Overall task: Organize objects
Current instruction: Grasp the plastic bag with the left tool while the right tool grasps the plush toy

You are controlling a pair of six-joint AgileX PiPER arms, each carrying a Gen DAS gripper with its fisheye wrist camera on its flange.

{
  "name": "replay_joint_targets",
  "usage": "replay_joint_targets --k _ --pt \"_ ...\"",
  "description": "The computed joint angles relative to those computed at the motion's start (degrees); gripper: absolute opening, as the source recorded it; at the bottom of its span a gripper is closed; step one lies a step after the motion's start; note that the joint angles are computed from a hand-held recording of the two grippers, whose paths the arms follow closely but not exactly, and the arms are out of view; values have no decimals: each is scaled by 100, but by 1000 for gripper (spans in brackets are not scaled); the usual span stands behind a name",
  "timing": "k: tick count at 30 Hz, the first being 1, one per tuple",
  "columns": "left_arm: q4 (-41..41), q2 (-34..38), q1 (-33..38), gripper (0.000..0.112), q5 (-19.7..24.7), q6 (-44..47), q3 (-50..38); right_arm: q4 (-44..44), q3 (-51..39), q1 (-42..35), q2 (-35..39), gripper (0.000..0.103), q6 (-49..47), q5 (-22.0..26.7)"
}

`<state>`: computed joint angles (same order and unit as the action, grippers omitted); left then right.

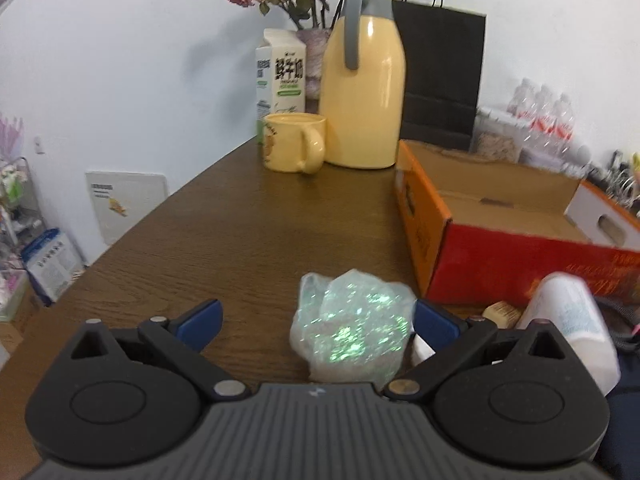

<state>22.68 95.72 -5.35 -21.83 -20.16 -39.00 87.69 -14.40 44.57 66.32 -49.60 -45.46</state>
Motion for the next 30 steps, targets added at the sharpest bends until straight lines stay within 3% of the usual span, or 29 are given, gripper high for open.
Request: replay_joint_targets --k 1,3,4,5,8,9,20,26,30 --pt "311 8 53 98 -66 -285 -8 24 -11 24 -9 46 -24 -32" --pt "666 2 123 78 -180 -564 18 30 -31 29 -16 46 -52 -57" --pt "781 1 125 75 -163 -666 -1 28 -39 29 -19 46 -59 -58" --pt "827 8 123 71 -151 -698 -14 26 -45 33 -17 46 -57 -66" --pt "884 1 110 45 -135 -737 -14 21 -49 62 -22 46 -42 -80" --pt "939 -12 128 42 -177 -783 4 16 -47 80 -15 46 -24 -97" --pt "588 -787 11 40 -516 -686 364 -67 -120 202 -204 46 -102 -326" --pt "411 -1010 -470 40 -208 -688 -69 -389 -480 -149 -219 46 -361 -168" --pt "77 -862 -946 41 125 -492 -601 -799 -887 -707 -84 46 -543 270"
